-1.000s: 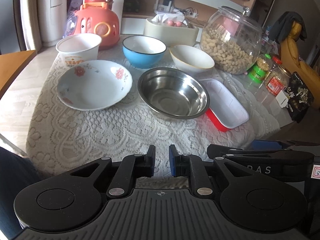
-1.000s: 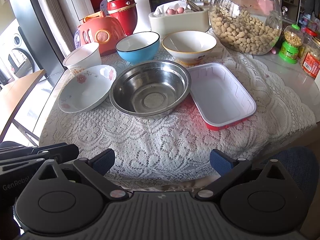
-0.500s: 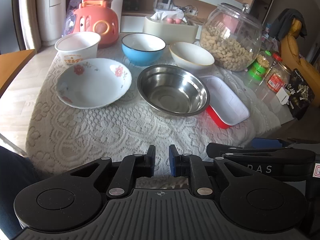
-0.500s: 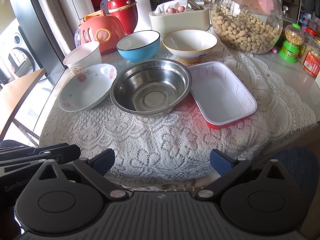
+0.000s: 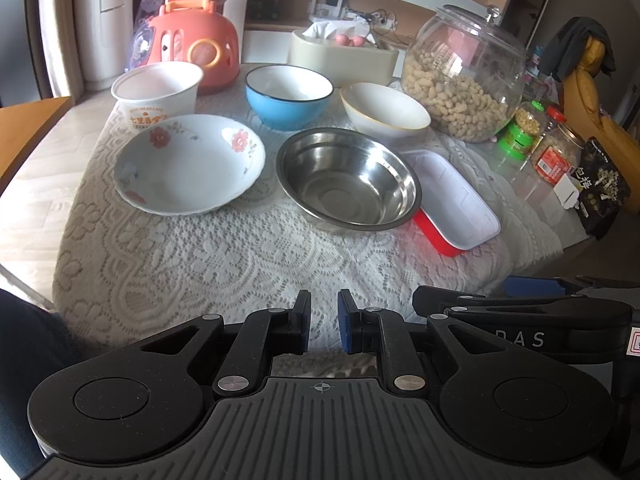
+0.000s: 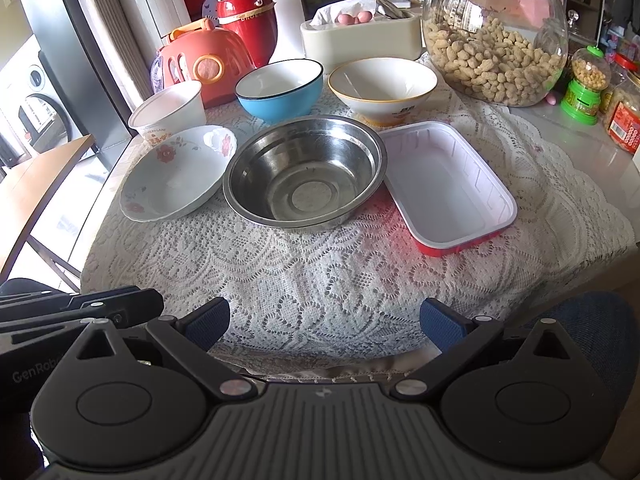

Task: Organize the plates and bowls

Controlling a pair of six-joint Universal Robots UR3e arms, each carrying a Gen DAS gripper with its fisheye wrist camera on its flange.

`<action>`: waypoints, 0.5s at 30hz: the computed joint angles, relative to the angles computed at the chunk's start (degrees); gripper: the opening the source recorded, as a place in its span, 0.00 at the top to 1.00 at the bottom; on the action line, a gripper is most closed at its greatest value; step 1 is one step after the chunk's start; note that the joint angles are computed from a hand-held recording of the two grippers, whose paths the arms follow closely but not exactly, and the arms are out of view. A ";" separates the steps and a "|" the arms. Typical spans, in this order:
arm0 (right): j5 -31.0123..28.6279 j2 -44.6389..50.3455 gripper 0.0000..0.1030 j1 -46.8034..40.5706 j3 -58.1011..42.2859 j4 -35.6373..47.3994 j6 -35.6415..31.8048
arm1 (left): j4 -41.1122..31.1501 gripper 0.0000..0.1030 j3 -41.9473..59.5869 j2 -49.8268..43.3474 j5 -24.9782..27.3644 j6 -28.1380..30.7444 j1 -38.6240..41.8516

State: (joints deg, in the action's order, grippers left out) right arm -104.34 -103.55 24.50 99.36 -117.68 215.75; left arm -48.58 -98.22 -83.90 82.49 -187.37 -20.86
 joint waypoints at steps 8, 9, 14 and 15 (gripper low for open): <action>0.36 -0.02 0.02 -0.23 -0.08 0.13 -0.03 | 0.00 0.82 -0.18 0.13 -0.01 -0.01 0.06; 0.33 0.00 0.02 -0.17 -0.06 0.07 0.03 | 0.10 0.82 -0.34 0.16 0.05 -0.02 0.05; 0.25 -0.10 0.02 -0.24 -0.06 0.05 0.02 | 0.07 0.82 -0.31 0.15 -0.04 0.08 0.13; 0.22 -0.11 0.02 -0.24 -0.07 0.06 0.05 | 0.09 0.82 -0.36 0.18 -0.04 0.08 0.14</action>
State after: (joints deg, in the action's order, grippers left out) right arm -104.12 -103.65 24.26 99.29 -117.62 215.80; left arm -48.49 -98.58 -83.73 82.45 -187.29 -20.71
